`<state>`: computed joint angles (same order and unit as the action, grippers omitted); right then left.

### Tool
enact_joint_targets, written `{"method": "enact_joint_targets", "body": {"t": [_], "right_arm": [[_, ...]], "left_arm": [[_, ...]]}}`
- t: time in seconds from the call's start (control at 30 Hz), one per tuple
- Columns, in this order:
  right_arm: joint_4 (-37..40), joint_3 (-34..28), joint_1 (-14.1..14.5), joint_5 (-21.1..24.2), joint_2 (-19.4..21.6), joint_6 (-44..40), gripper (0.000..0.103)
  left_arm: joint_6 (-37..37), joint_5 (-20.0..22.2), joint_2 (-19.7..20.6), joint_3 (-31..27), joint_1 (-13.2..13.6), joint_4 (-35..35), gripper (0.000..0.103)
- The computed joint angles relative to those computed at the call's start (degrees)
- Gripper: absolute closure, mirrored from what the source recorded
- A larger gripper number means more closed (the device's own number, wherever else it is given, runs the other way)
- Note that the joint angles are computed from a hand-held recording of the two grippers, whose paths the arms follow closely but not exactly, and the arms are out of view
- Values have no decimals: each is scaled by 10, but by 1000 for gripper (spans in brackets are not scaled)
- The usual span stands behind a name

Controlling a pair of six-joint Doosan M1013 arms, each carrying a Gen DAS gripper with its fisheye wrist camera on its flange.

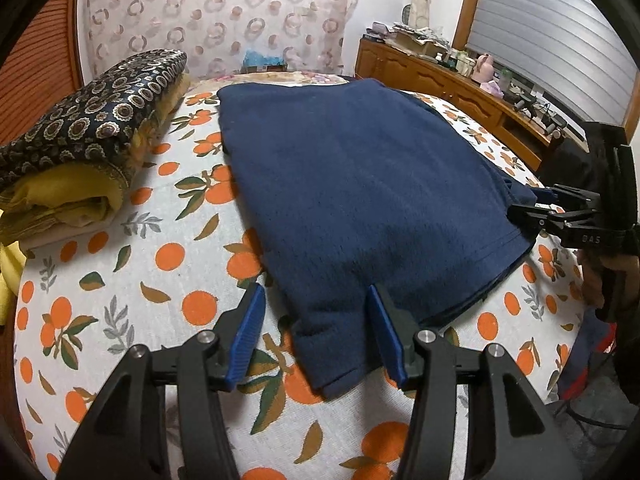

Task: Fold small clothes

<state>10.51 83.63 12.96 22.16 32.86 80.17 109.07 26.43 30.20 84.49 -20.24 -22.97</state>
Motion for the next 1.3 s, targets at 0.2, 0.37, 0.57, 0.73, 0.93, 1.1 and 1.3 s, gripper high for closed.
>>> {"method": "enact_joint_targets", "body": {"t": [0.2,0.37,0.57,0.73,0.93,1.1,1.3], "right_arm": [[79,-3,-1,21,1,-86,39],[97,-2,1,20,0,-112,77],[116,4,1,5,-2,-135,96],[72,9,5,-11,-8,-90,92],[-166,13,20,-24,-10,113,57],[-170,3,15,-6,-2,123,43],[-37,-3,0,9,2,19,40]], "left_arm": [[-1,0,-1,1,0,-3,51],[56,4,-2,5,4,-61,55],[84,15,-2,5,7,-94,78],[78,13,-3,6,6,-87,78],[77,15,-2,5,7,-88,78],[77,16,-1,4,7,-84,78],[90,13,-2,4,6,-90,94]]}}
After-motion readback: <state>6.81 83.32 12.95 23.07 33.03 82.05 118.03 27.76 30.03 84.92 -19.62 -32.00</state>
